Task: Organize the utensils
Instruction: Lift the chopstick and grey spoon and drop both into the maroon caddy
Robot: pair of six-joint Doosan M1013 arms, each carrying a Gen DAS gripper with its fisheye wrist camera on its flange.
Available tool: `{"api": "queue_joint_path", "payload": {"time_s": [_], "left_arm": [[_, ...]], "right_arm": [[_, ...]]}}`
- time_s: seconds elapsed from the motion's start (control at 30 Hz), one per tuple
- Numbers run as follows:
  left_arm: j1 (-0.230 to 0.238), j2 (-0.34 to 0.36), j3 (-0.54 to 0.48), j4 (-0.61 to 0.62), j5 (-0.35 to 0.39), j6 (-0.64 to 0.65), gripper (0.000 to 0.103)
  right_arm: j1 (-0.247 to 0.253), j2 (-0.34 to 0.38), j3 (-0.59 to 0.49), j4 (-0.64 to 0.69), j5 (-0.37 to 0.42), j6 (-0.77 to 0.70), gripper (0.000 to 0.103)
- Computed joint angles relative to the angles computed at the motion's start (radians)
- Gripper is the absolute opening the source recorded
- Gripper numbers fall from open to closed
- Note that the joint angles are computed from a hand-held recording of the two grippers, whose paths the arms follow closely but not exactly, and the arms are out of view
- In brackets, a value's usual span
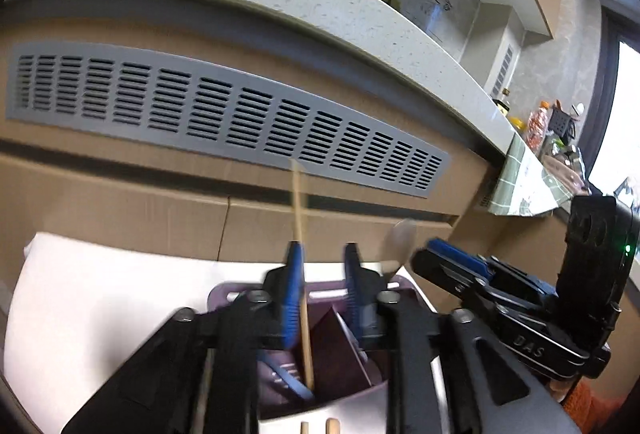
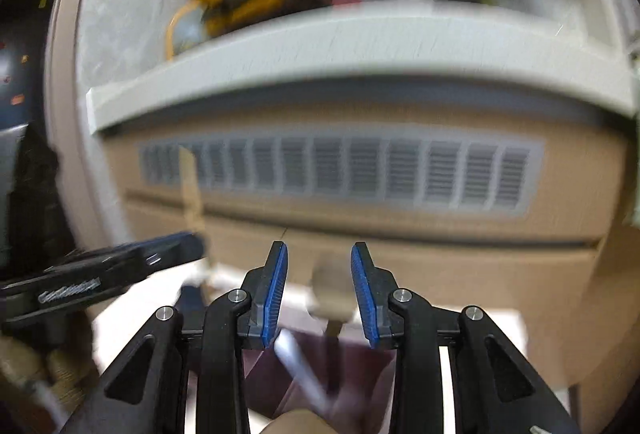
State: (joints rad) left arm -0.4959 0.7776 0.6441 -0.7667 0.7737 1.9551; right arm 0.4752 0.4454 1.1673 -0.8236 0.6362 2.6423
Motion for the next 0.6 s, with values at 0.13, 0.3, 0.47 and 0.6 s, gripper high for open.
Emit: {"api": "queue_joint_path", "payload": {"time_s": [0.13,0.3,0.47,0.6], "left_arm": [[0.008,-0.085,0.147,-0.055,-0.107,0.05,0.031],[0.018,-0.189,0.322,-0.033,-0.166,0.024,0.042],[0.023,-0.285,0.485,0.118,-0.158,-0.079,0.042],[0.027,-0.357,0.601,0.31,-0.141,-0.217,0.042]], "right_arm": [[0.042,-0.042,0.06,-0.194,0.091,0.16,0.03],[0.085,-0.107,0.153,-0.262,0.113,0.315,0.034],[0.121,-0.095,0.138,-0.023,0.233,0.064,0.034],[0.135,-0.089,0.152,0.172,0.233,-0.075,0.034]]}}
